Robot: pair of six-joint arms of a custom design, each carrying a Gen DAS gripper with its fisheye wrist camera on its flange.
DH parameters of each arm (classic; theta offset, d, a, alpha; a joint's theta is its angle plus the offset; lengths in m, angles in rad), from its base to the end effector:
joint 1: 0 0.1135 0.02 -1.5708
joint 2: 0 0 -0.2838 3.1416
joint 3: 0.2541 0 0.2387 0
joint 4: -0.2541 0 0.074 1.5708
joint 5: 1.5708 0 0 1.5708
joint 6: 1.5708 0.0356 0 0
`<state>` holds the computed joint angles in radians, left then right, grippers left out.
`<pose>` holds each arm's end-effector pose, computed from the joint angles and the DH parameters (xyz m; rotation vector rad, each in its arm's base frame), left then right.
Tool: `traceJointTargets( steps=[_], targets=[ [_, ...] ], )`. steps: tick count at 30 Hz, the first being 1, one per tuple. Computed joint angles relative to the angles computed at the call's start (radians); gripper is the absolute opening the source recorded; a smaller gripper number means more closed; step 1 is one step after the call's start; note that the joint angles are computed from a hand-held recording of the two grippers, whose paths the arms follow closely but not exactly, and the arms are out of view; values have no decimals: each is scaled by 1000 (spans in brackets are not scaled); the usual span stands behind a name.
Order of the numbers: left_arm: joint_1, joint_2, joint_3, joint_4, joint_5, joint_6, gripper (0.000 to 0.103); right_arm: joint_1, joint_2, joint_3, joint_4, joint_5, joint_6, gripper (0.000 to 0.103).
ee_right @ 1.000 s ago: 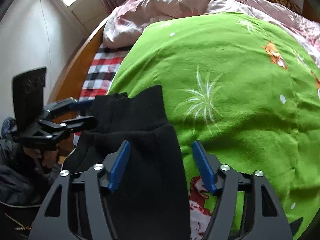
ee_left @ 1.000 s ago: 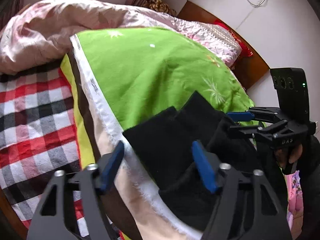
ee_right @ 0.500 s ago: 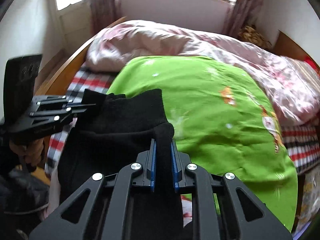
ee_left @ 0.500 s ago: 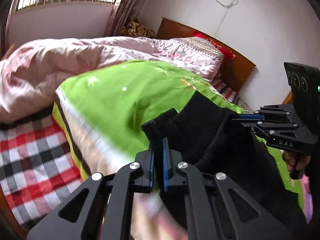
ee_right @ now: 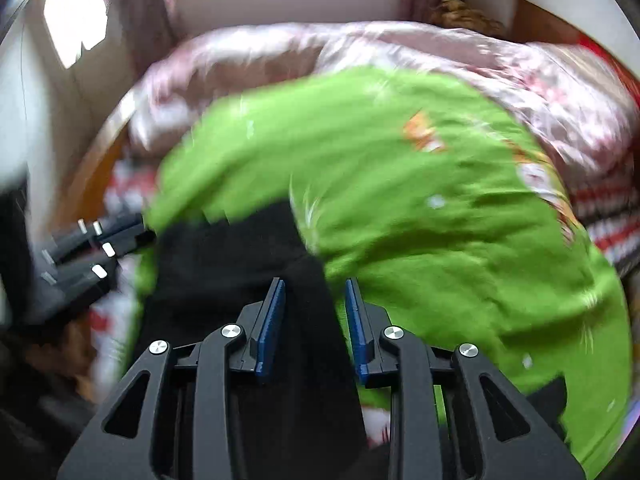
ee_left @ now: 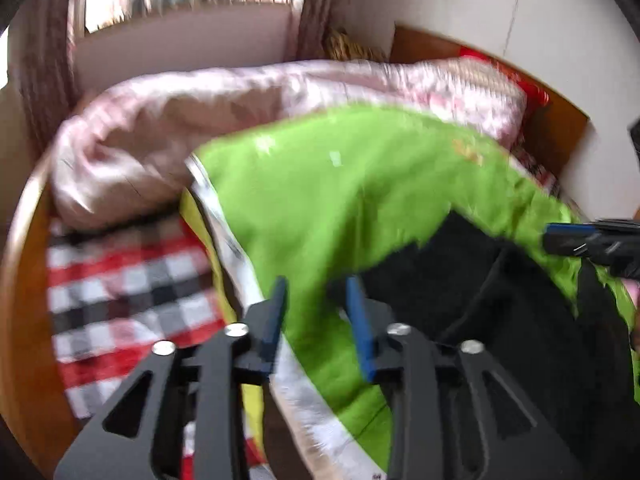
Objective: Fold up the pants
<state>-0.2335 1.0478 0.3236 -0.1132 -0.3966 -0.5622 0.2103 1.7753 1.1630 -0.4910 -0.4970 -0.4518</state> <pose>0.1613 -0.0242 0.1719 -0.5563 2.2598 0.0846 0.3374 0.0894 0.2137 -0.9803 2.3754 0.5725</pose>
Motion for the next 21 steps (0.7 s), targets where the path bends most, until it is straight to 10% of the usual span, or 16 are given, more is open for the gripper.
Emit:
traceJointTargets(
  steps=[1, 3, 5, 11, 18, 21],
  targets=[
    [-49, -85, 13, -61, -34, -15, 58, -84, -53, -6, -35, -85, 3, 34],
    [-130, -196, 33, -111, -10, -8, 78, -226, -128, -27, -70, -155, -1, 86],
    [-203, -208, 50, -78, 128, 46, 87, -416, -160, -36, -143, -239, -55, 99],
    [-307, 118, 104, 94, 278, 37, 87, -799, -29, -54, -411, -299, -263, 87],
    [-258, 338, 167, 67, 329, 48, 89, -799, 95, -167, -334, -297, -248, 77],
    [-195, 223, 138, 46, 345, 24, 89, -768, 78, -231, -217, -329, -167, 35]
  ],
)
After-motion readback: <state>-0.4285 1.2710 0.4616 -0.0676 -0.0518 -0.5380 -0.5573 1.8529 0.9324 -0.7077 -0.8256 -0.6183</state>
